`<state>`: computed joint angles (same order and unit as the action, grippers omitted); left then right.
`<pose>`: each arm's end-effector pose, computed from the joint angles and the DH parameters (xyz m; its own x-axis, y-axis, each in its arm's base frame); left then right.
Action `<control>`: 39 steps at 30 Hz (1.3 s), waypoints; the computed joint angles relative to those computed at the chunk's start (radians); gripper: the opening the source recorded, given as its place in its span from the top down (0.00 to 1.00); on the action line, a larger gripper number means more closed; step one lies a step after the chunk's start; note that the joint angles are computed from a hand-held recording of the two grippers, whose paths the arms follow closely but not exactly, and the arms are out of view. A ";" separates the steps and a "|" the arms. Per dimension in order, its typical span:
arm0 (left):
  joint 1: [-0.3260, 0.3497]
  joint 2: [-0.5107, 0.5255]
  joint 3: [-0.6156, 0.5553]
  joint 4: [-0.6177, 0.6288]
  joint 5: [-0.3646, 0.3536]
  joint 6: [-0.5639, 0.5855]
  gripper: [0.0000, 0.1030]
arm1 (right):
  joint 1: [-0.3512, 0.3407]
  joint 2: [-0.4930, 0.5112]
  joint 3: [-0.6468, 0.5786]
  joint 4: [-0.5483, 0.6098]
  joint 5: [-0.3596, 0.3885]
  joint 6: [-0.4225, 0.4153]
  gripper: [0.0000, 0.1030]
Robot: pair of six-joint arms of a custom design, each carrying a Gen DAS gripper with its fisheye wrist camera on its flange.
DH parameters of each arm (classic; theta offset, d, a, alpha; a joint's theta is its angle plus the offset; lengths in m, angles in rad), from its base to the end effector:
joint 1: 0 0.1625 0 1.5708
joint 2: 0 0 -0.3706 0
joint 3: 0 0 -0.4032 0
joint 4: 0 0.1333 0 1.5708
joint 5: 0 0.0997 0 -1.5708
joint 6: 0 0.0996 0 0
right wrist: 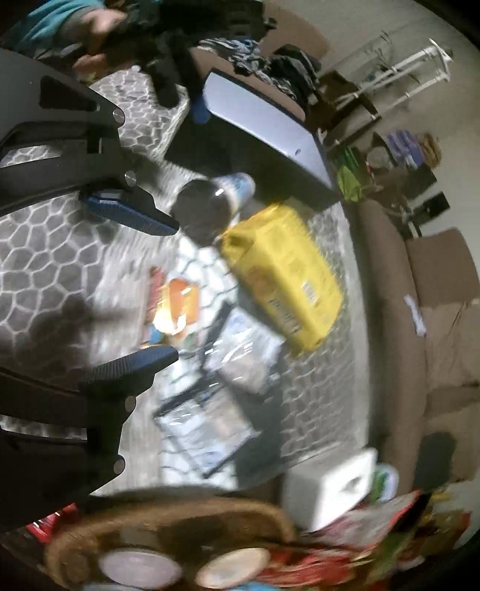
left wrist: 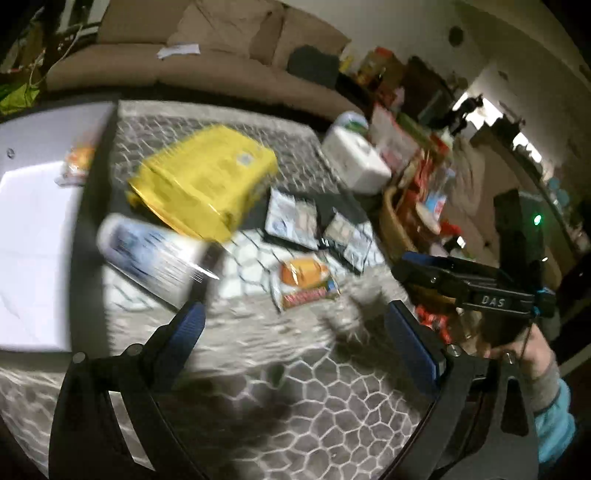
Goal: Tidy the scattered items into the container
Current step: 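Return the right tool to the table toward the next cake packet, then grasp the orange cake packet on the table with the right tool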
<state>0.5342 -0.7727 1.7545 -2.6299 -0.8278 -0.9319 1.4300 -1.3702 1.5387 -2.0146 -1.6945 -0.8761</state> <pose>-0.4094 -0.4754 0.0205 -0.9393 -0.0454 -0.3402 0.1746 0.7902 -0.5875 0.0364 -0.6052 0.3900 -0.7297 -0.6216 0.2849 -0.6648 0.7425 -0.0828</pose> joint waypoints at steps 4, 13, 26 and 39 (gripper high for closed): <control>0.024 0.117 -0.080 0.014 0.006 -0.001 0.05 | -0.065 0.016 -0.002 0.010 0.046 0.034 0.38; 0.084 0.231 -0.188 0.081 0.057 -0.052 0.05 | -0.122 0.135 -0.096 0.036 0.126 0.105 0.38; 0.155 0.297 -0.220 -0.060 -0.025 0.014 0.07 | -0.140 0.267 -0.232 0.160 0.188 0.099 0.41; 0.164 0.331 -0.246 -0.143 -0.062 0.107 0.54 | -0.139 0.272 -0.228 0.191 0.185 0.092 0.67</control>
<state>0.6978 -0.4422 1.5089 -2.7734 -0.8896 -0.8245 1.2907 -1.0984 1.3103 -1.8236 -1.5096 -0.7838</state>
